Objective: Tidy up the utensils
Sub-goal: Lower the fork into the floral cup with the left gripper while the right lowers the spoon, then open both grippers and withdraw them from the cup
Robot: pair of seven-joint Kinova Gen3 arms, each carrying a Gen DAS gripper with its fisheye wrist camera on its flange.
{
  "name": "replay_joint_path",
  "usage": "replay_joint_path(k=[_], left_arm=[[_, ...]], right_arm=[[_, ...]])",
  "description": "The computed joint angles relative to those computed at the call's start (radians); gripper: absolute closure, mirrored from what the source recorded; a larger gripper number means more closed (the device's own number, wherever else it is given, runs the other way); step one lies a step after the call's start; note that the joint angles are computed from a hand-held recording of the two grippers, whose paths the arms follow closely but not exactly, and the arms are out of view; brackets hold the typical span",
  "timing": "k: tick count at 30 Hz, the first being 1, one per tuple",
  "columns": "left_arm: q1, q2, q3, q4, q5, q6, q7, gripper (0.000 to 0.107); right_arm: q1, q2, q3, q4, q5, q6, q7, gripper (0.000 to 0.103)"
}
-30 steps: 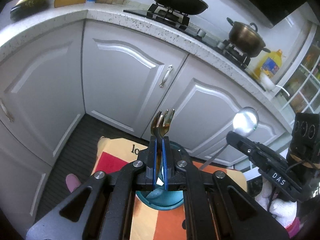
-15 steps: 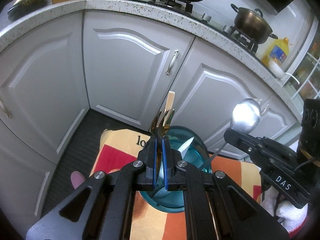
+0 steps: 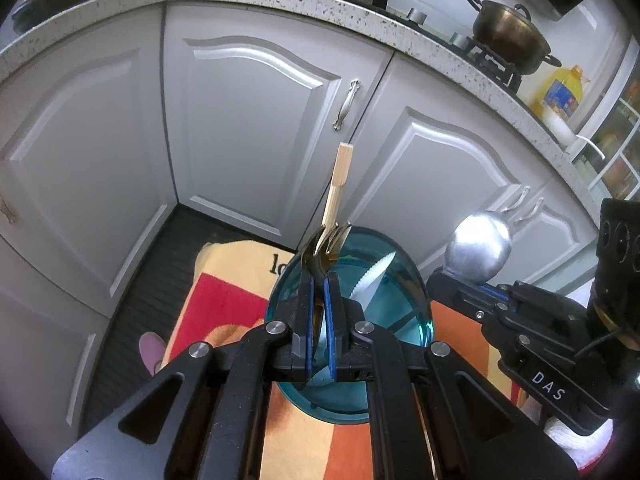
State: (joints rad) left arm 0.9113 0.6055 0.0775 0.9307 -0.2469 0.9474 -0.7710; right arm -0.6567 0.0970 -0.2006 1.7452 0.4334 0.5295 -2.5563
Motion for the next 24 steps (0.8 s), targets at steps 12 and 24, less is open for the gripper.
replay_joint_path(k=[12, 24], left_arm=[[-0.009, 0.01, 0.011, -0.005, 0.031, 0.014, -0.004, 0.103], [0.001, -0.034, 0.012, 0.046, 0.03, -0.003, 0.033, 0.075]], right_arm=[[0.004, -0.009, -0.009, -0.011, -0.059, 0.048, 0.087, 0.09], [0.022, -0.052, -0.035, 0.032, -0.096, 0.033, 0.075, 0.071]])
